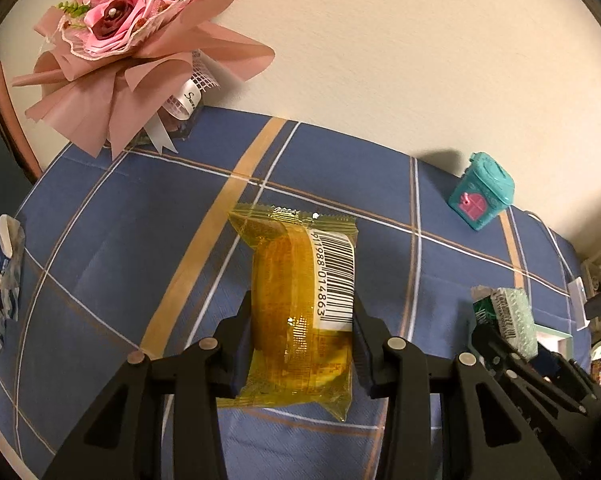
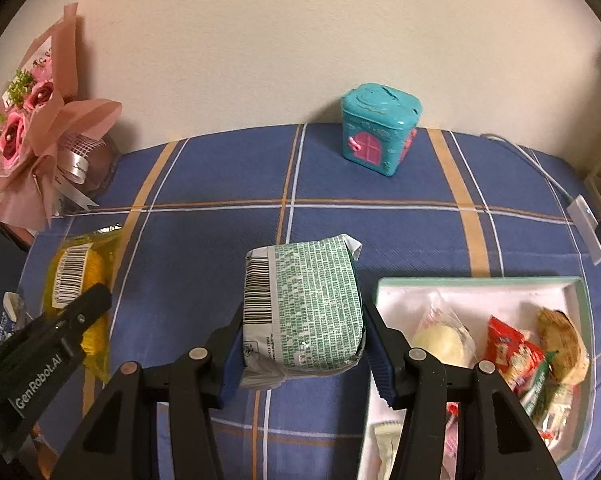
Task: Organize snacks
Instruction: 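Carry the yellow pack with the left tool while the right tool carries the green pack over the tray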
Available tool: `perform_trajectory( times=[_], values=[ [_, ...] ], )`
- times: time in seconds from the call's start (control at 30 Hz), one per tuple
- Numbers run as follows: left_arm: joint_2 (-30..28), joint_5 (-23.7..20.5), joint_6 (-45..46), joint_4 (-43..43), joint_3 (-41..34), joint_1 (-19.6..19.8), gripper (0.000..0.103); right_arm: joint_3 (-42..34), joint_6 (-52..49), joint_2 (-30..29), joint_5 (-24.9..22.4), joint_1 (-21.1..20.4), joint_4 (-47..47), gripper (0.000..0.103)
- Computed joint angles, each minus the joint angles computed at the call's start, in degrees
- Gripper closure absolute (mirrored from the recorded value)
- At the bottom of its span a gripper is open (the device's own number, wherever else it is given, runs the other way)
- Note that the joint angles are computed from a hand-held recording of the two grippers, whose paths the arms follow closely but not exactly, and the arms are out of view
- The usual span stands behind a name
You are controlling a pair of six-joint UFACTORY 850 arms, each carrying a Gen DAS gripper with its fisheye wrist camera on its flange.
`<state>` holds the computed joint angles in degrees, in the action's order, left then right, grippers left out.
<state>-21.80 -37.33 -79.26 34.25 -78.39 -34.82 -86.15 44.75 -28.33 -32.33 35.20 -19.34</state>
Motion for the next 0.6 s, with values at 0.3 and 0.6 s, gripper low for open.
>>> perform_trajectory(
  times=[0.3,0.6],
  values=[
    [2.1,-0.9,-1.7,-0.5,-1.0,-2.7,0.059,4.0,0.6,4.8,-2.0,0.0,1.0,0.047],
    [2.0,-1.9,-1.9,-0.7,-2.7,-7.0,0.059,10.1,3.1,11.9,-2.7,-0.2,0.1,0.047]
  ],
)
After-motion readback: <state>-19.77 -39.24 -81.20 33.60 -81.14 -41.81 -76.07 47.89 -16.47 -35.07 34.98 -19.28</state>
